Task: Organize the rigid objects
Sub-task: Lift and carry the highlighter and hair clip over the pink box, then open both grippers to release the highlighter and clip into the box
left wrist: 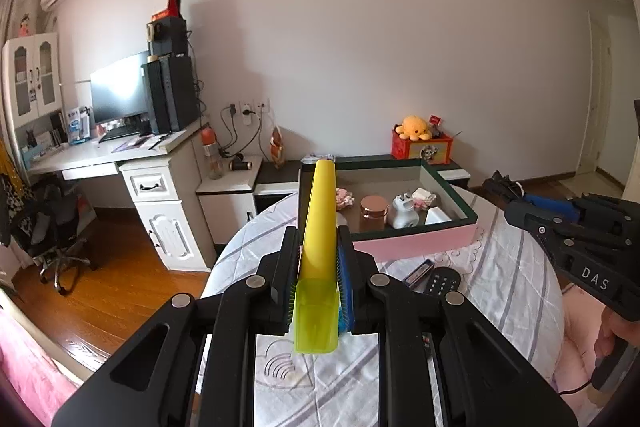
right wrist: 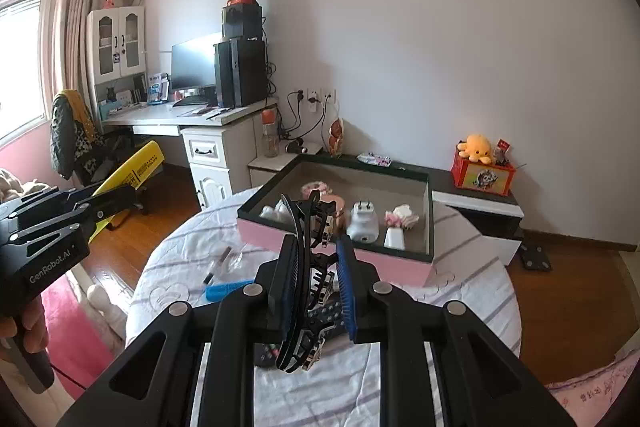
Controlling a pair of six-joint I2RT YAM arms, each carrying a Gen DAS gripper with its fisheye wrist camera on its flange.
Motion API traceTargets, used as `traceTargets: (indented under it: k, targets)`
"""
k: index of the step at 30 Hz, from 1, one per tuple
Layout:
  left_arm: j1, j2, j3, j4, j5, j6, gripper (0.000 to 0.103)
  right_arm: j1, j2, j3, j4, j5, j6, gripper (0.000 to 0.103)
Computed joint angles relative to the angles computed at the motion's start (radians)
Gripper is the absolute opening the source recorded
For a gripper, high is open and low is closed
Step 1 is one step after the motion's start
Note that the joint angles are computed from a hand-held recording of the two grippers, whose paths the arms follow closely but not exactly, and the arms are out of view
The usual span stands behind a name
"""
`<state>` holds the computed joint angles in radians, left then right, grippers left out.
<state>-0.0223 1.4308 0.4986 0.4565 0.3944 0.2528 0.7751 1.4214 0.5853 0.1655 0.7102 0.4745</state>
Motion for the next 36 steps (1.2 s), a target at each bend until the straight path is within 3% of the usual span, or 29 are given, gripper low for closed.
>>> traceTargets:
  k: [11,21,27,32,36]
  targets:
    - [-0.169,0.250,0.269,-0.030,-0.119,-0.004,0.018,-0.221,0.102,0.056,0.093,-0.174,-0.147,0.020]
    - [-0.262,0.668,0.810,-0.293,-0.186,0.021,0.018,-0.468,0.360,0.303,0.061,-0.388,-0.272,0.020]
    - [-0.292,0.900,1.107,-0.467,-0.228,0.022,0.018,-0.559,0.580,0.540,-0.051,-0.471,-0.312,0.020]
    - [-0.313,1.033,1.270,-0.559,-0.257,0.033,0.018,-0.599,0.695,0.648,-0.104,-0.496,-0.313,0.020]
    - [-0.322,1.079,1.322,-0.579,-0.282,0.030,0.020,-0.624,0.734,0.670,-0.096,-0.534,-0.308,0.020]
